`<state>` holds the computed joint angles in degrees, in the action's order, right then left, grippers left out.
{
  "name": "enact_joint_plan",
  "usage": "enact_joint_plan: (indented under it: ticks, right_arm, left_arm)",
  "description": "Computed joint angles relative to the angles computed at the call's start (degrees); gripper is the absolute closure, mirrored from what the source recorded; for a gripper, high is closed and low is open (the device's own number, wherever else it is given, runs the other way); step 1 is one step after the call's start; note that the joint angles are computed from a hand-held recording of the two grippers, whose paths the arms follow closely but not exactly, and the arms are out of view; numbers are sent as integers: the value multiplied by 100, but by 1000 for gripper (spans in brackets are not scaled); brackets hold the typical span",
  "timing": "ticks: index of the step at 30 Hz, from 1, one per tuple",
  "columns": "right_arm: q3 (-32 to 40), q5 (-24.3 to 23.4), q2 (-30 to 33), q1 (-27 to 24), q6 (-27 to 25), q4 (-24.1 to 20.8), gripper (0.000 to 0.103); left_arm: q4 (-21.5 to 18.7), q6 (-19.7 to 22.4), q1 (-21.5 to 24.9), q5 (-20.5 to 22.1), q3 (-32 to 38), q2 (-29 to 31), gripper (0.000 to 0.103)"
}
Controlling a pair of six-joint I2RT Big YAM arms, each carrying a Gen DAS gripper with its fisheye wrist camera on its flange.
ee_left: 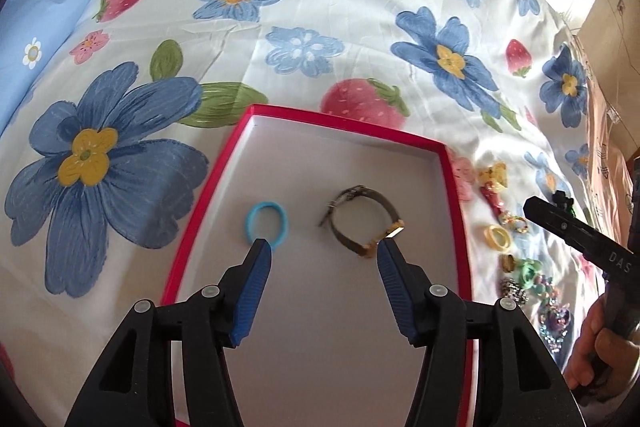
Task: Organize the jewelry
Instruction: 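Grasp the yellow hair tie with the left tool while the right tool grasps the yellow claw clip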
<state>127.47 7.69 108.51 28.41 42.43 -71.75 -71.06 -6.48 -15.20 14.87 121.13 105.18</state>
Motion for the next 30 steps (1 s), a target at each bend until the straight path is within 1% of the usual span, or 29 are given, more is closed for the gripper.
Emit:
enact_joint_plan:
  ticks: [5,10,17,23,30]
  right_arm:
    - [-820,183,-570,-115,240,140,69]
    - [-1377,325,-972,-217,371,234,69]
    - [-1707,360,-1213,-363,368,329,69]
    - [-1883,244,-1274,-545,325,455,69]
    - [-1801,-175,-1049,-821,196,678,70]
  left_arm:
    - [-54,70,-138,137,92,-27,47]
    - [-177,271,-326,186,262,33,47]
    - [-417,499,-618,198,669,269,47]
    - [-734,759,-914,125,1357,751,48]
    - [-1422,902,-1203,40,2819,1797,49]
